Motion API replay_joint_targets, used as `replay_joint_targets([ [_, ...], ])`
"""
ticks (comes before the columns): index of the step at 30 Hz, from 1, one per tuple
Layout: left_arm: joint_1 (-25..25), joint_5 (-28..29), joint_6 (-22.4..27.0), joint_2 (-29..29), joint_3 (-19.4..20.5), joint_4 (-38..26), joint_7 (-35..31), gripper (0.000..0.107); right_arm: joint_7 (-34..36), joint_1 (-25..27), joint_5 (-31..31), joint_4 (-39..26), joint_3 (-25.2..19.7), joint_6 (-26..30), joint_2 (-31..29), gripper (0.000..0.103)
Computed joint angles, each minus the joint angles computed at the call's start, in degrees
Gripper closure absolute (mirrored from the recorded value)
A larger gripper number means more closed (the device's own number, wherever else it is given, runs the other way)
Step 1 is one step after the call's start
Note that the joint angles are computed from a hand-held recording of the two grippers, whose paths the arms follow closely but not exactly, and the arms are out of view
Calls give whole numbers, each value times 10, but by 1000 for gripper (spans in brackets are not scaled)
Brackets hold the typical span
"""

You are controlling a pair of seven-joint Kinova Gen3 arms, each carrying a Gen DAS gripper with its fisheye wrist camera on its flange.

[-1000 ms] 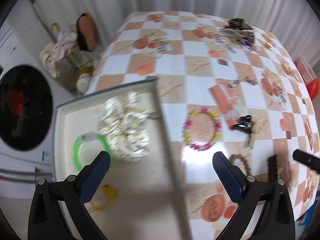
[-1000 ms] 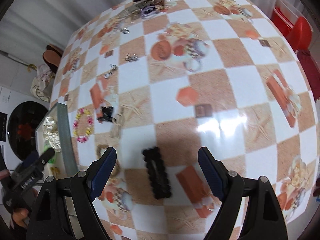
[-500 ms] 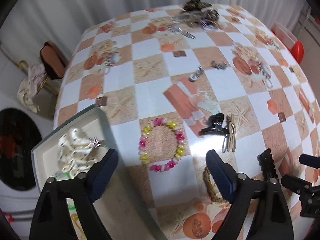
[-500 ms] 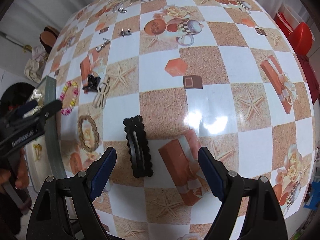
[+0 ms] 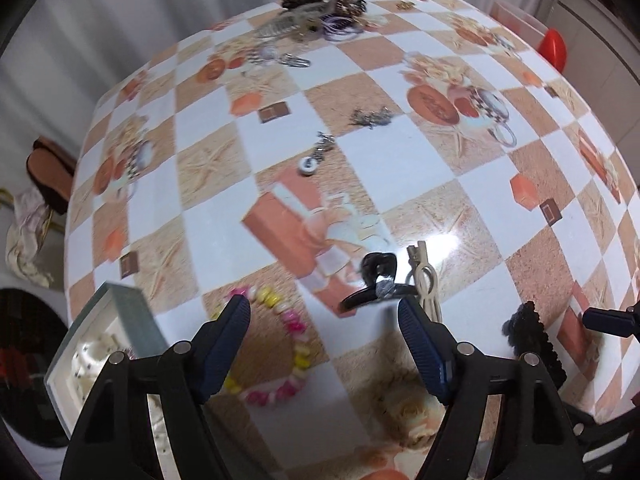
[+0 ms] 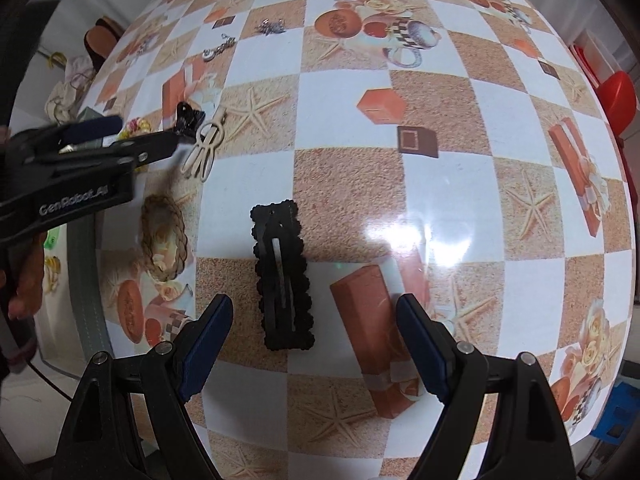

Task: Organize jewelry
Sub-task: 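Grasp the black bow clip with the left tool while the right tool grasps the black scalloped clip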

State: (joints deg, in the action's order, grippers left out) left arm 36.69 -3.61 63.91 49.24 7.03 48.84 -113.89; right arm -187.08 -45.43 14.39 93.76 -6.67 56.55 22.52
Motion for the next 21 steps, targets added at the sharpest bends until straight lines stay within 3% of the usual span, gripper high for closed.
replay_joint_targets([
  [3,3,0,10,13,0,-17,-2,27,17,-2,3,-26,0,31,20,17],
  [4,5,0,14,16,0,-22,-1,33,24,-4,6,-36,1,43,25,17],
  [10,6,6,18,23,1,-34,3,34,49,-12,19,-64,9,95,46,24],
  [11,7,8,21,25,2,-37,3,41,50,-12,21,-62,11,96,45,25],
  [13,5,16,28,27,6,-43,3,46,51,-10,24,-57,13,96,42,28],
  [19,3,33,40,29,11,-47,1,71,63,-6,34,-58,13,99,39,47],
  [21,3,36,36,26,11,-42,3,73,62,-6,37,-61,14,100,38,63],
])
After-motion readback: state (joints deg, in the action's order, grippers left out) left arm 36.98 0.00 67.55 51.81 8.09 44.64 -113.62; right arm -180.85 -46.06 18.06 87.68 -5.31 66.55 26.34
